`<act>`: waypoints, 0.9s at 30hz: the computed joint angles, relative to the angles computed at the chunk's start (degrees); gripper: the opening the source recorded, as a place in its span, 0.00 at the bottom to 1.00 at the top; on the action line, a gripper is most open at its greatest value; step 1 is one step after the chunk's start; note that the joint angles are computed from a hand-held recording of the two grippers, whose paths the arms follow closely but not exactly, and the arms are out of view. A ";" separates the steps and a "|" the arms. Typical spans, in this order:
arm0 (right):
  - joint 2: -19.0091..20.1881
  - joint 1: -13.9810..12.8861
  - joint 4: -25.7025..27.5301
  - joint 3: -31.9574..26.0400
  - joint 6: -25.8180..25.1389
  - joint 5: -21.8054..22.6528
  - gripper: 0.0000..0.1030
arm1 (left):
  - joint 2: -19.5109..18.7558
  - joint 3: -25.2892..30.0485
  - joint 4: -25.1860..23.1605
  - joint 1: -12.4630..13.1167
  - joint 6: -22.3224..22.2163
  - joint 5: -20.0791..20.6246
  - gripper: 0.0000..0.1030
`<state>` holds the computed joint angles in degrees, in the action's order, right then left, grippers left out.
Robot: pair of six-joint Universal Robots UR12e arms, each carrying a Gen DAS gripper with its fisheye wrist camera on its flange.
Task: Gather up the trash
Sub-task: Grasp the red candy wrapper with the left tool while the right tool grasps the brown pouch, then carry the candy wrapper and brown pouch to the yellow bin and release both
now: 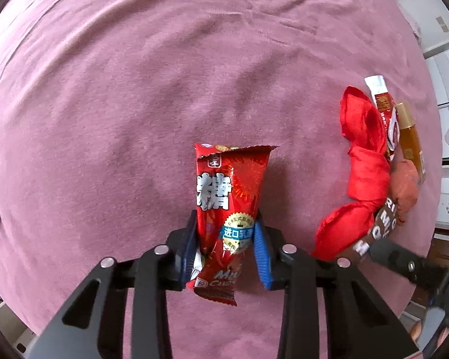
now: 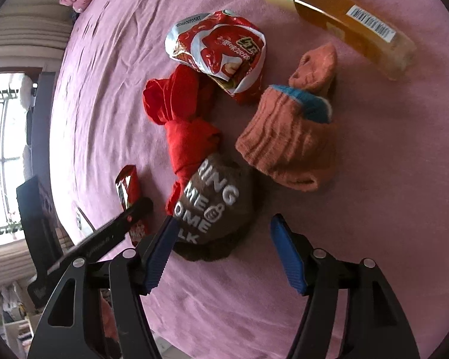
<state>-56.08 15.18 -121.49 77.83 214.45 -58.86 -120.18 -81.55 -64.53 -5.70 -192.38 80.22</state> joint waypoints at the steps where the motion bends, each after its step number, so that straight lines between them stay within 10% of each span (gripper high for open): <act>1: 0.30 0.02 0.40 -0.37 0.33 0.18 0.62 | 0.10 -0.15 0.02 0.09 0.14 -0.15 0.32; 3: 0.77 0.02 0.96 -0.84 0.69 0.53 0.60 | 0.30 -0.33 -0.02 0.28 0.08 -0.44 0.31; 8: 0.68 -0.15 1.28 -0.81 -1.42 1.45 0.17 | 0.91 -0.69 -0.06 1.45 -1.03 -2.05 0.31; 27: -10.37 -1.64 -1.17 11.36 -5.96 -3.80 0.14 | 6.79 -4.89 -2.78 -2.86 5.41 -6.23 0.31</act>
